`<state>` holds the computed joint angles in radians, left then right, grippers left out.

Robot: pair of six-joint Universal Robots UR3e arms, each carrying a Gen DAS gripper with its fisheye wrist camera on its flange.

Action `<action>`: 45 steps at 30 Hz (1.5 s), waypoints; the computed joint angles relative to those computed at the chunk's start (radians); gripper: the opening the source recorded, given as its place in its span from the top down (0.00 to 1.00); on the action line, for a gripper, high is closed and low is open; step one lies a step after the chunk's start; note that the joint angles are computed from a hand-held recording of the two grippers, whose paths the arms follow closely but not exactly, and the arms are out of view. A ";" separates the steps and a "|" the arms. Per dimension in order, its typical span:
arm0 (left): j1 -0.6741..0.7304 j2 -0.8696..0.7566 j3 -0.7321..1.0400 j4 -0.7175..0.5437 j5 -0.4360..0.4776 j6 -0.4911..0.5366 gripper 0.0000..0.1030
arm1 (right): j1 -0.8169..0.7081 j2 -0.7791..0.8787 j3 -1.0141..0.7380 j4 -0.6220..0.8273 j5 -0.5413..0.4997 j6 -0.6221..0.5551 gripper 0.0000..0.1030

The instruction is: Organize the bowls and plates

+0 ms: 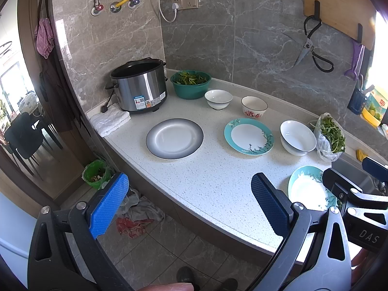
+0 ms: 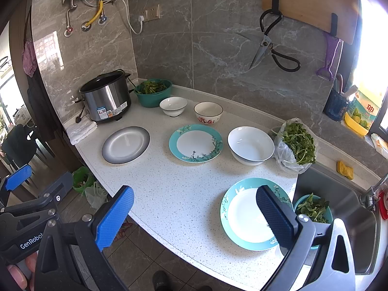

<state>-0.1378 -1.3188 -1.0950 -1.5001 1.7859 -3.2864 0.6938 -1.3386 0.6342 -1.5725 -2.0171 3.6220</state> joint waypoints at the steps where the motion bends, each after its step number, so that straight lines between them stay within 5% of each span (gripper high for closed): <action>1: -0.006 -0.003 0.009 -0.007 0.004 -0.004 0.00 | 0.000 -0.001 0.001 0.000 0.000 0.000 0.00; 45: -0.006 -0.004 -0.012 0.011 0.007 -0.008 0.00 | -0.012 -0.005 0.005 0.000 0.010 -0.008 0.00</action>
<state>-0.1440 -1.3233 -1.1067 -1.4893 1.7927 -3.2940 0.6819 -1.3431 0.6391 -1.5727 -2.0070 3.6139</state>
